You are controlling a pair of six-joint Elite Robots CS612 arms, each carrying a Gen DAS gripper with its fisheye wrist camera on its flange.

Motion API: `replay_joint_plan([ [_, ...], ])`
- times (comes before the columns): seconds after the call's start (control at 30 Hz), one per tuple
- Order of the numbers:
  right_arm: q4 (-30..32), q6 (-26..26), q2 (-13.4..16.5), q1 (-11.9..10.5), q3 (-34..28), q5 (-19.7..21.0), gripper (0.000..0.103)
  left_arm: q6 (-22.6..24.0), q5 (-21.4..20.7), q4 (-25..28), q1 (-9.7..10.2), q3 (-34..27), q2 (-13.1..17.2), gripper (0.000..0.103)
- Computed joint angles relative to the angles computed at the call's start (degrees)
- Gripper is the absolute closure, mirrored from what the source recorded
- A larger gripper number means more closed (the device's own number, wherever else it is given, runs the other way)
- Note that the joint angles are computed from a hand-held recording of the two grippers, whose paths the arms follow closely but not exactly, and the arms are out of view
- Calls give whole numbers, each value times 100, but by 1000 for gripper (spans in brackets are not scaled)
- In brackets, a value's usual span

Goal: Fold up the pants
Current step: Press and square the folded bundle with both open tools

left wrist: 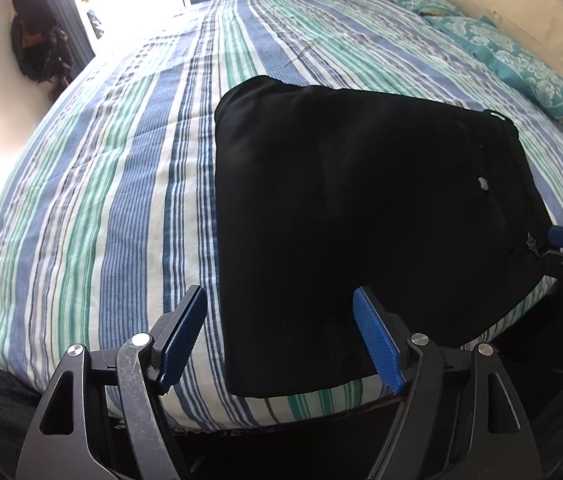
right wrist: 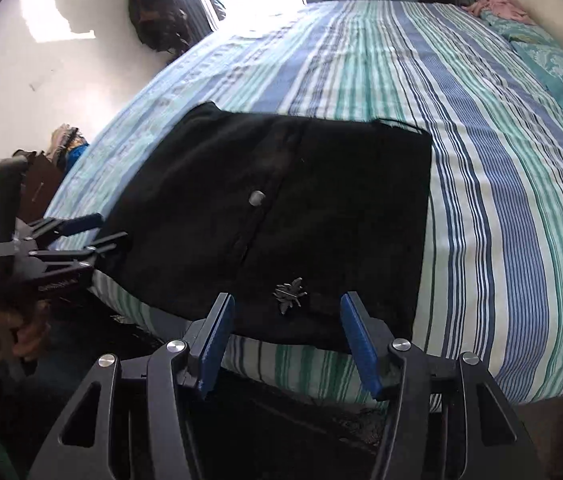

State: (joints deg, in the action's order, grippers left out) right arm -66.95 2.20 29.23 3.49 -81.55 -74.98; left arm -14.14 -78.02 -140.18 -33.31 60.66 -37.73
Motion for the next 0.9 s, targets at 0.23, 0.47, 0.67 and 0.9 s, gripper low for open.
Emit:
replay_joint_plan([
  [0.23, 18, 335, 27, 55, -219, -308, 48, -130, 72, 31, 15, 43, -53, 26],
  [0.47, -384, 1021, 233, 80, -624, -752, 39, -87, 124, -45, 0, 72, -109, 26],
  [0.67, -598, 1322, 289, 83, -744, -958, 35, -18, 228, -82, -14, 87, -131, 26],
  [0.9, -599, 1380, 294, 99, -753, -1019, 23, -37, 320, -21, -17, 110, -156, 26],
])
